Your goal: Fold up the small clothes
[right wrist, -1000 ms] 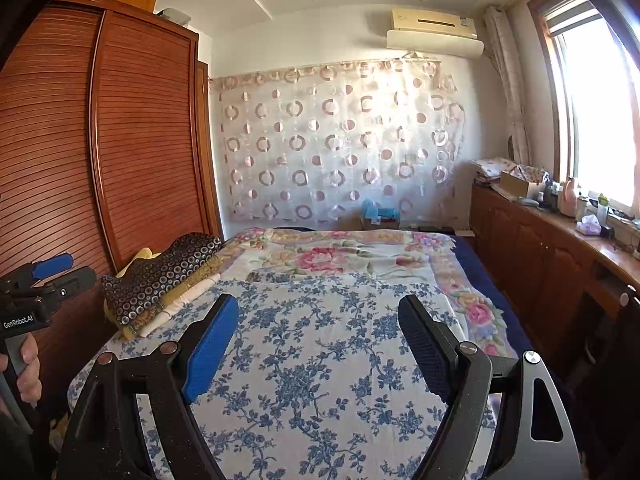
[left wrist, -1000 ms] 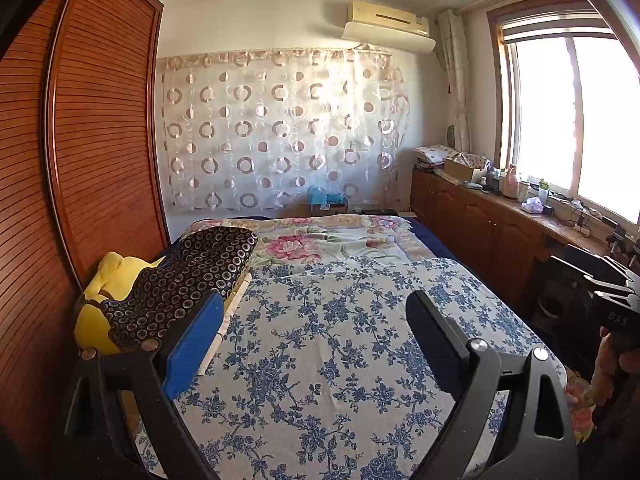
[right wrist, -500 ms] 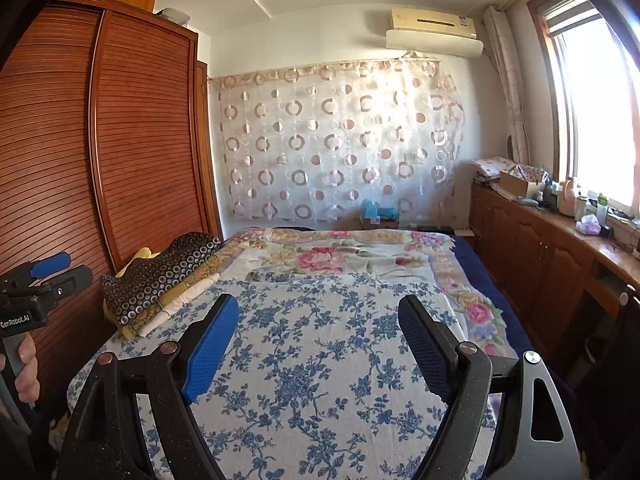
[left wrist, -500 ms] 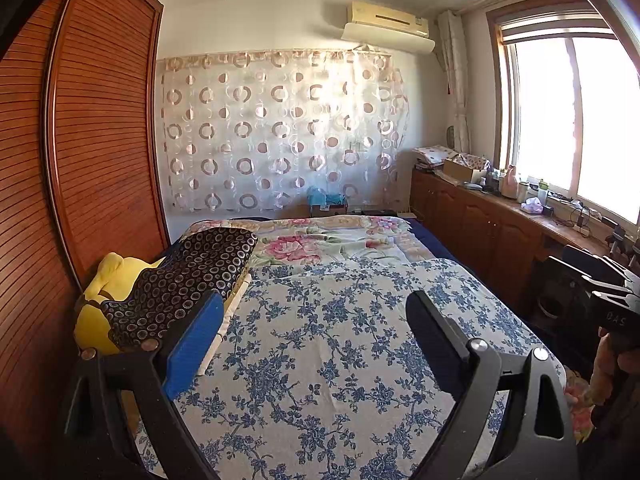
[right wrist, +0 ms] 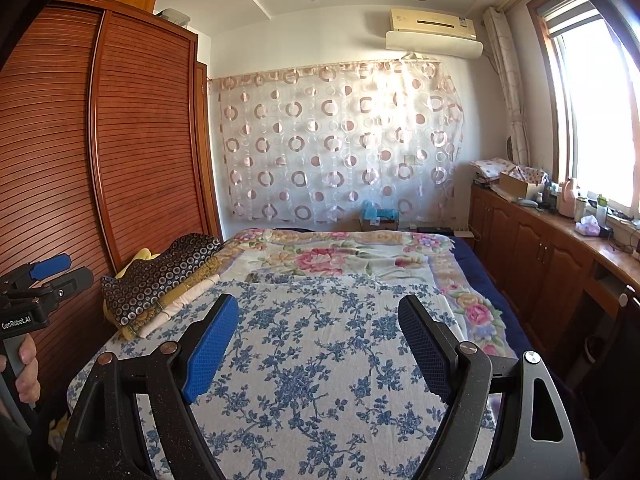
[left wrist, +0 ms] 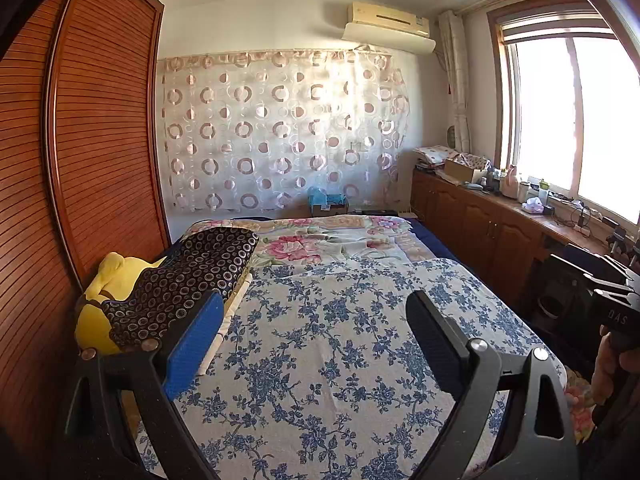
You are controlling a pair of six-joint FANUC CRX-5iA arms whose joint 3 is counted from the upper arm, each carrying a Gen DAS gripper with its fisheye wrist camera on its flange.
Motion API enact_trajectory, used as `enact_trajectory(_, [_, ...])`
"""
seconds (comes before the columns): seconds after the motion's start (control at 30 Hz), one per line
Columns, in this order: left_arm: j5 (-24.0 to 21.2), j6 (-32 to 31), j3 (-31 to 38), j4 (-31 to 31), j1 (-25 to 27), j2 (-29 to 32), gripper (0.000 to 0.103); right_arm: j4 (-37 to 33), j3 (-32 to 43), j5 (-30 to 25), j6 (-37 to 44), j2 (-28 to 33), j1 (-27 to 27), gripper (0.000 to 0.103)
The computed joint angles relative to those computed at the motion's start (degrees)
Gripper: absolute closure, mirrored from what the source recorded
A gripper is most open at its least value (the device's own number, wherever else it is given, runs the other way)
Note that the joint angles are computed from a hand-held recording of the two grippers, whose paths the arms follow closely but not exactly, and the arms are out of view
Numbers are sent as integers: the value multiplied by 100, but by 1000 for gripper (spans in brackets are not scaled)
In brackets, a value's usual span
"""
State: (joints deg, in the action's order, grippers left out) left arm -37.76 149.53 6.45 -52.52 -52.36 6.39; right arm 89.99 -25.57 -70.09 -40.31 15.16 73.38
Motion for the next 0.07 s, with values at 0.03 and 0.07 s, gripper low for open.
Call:
enact_trajectory(0.03, [0, 8, 2, -12, -3, 4, 10, 0, 0, 0, 0, 0, 0, 19])
enact_trajectory(0.07, [0, 8, 2, -12, -3, 4, 10, 0, -2, 1, 0, -2, 1, 19])
